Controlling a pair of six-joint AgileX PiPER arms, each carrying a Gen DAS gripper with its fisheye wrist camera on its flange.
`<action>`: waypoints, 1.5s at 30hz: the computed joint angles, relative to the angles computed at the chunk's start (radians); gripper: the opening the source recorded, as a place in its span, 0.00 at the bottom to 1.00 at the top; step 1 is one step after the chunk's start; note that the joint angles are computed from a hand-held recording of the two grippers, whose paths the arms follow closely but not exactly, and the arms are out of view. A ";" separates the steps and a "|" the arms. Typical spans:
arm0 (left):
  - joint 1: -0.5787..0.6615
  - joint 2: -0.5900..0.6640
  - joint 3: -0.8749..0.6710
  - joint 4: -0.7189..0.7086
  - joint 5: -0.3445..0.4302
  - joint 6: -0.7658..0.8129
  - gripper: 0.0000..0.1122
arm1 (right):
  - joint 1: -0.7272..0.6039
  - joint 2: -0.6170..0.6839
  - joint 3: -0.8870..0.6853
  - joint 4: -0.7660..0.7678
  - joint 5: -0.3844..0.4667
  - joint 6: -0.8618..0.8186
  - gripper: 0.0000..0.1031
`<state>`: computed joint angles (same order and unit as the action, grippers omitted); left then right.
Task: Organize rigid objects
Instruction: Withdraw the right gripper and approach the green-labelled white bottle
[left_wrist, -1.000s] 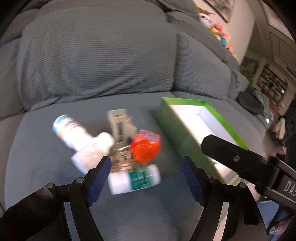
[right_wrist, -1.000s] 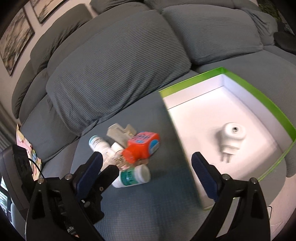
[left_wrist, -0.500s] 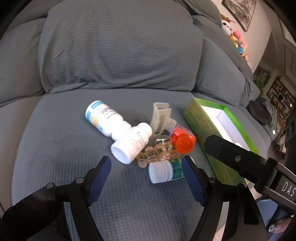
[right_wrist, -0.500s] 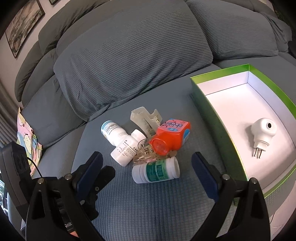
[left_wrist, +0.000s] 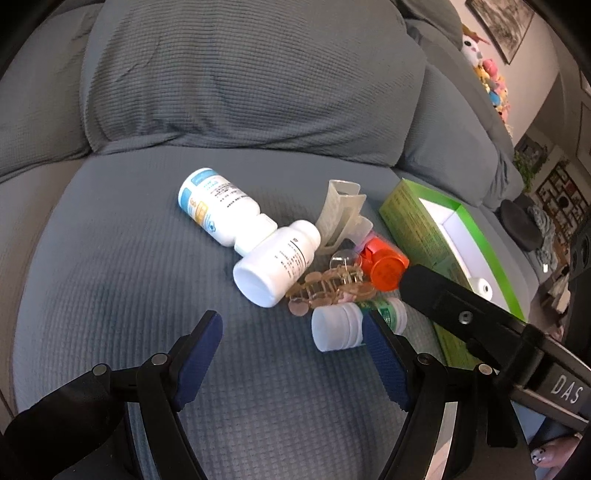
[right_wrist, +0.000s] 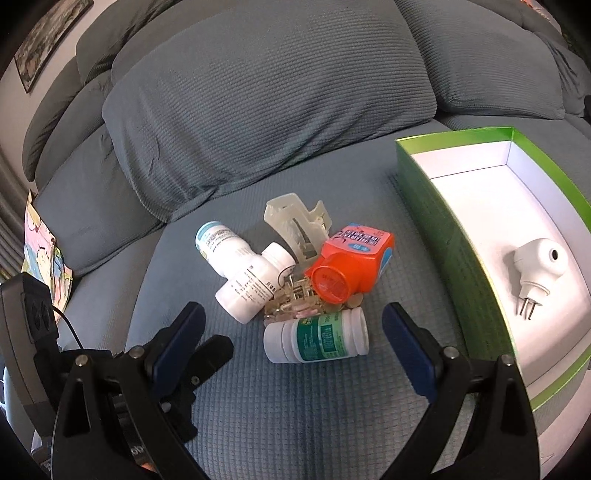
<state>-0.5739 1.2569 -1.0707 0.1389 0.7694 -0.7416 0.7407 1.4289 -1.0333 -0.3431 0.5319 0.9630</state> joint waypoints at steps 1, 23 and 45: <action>-0.001 0.000 -0.001 -0.001 0.001 0.002 0.70 | 0.001 0.005 -0.003 0.001 0.003 -0.004 0.93; 0.023 0.033 0.004 -0.091 0.023 0.065 0.70 | -0.029 0.049 -0.003 0.081 0.009 -0.076 0.92; 0.065 0.099 -0.008 -0.178 0.035 0.135 0.70 | -0.080 0.088 -0.004 0.251 -0.012 -0.227 0.92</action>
